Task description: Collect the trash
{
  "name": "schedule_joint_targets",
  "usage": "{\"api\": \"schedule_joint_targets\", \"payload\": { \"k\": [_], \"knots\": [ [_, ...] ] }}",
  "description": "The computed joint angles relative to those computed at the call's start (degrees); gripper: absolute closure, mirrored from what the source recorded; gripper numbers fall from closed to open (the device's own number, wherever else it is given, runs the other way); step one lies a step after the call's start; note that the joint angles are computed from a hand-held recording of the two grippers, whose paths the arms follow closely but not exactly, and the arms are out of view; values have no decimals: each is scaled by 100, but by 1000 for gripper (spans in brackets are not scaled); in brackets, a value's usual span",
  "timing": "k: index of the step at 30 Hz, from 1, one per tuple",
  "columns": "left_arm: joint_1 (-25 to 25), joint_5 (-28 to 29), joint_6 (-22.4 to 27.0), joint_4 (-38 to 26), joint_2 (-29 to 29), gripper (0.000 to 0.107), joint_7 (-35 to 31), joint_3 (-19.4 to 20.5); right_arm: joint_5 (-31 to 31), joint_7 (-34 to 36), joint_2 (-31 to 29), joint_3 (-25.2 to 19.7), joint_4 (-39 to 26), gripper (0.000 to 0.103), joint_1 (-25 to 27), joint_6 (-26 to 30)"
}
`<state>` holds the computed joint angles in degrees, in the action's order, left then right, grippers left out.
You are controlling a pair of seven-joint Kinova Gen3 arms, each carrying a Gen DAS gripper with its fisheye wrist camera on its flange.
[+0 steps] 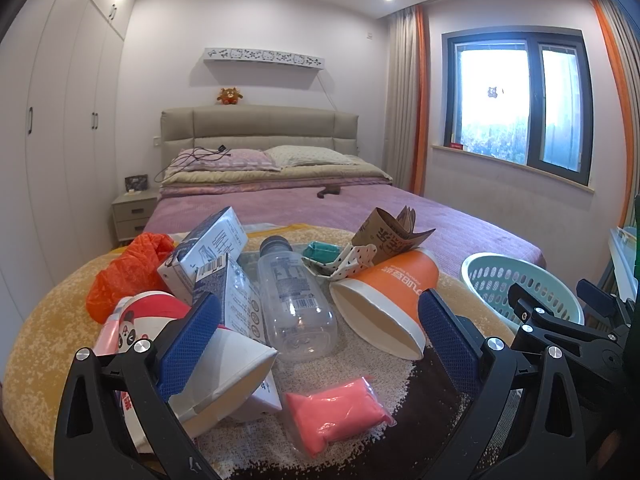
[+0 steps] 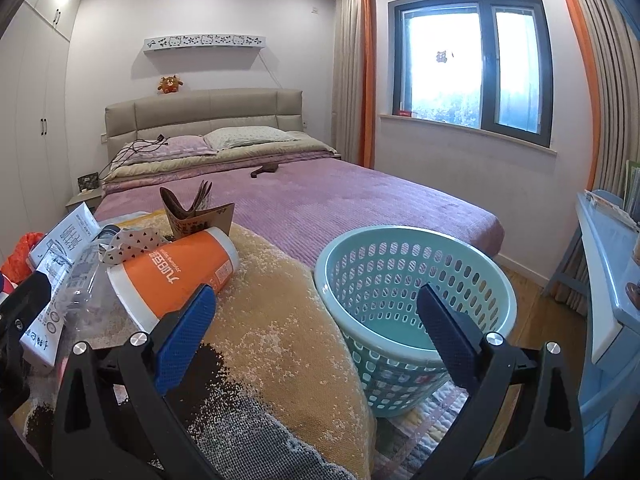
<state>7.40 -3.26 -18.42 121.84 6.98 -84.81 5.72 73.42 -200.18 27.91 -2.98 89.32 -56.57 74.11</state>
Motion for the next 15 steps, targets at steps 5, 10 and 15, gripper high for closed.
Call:
{"api": "schedule_joint_targets", "payload": {
  "k": [5, 10, 15],
  "knots": [
    [16, 25, 0, 5, -4, 12, -17, -6, 25, -21, 4, -3, 14, 8, -13, 25],
    [23, 44, 3, 3, -5, 12, -33, -11, 11, -30, -2, -10, 16, 8, -3, 15],
    [27, 53, 4, 3, -5, 12, -40, -12, 5, -25, -4, -11, 14, 8, 3, 13]
  ]
}}
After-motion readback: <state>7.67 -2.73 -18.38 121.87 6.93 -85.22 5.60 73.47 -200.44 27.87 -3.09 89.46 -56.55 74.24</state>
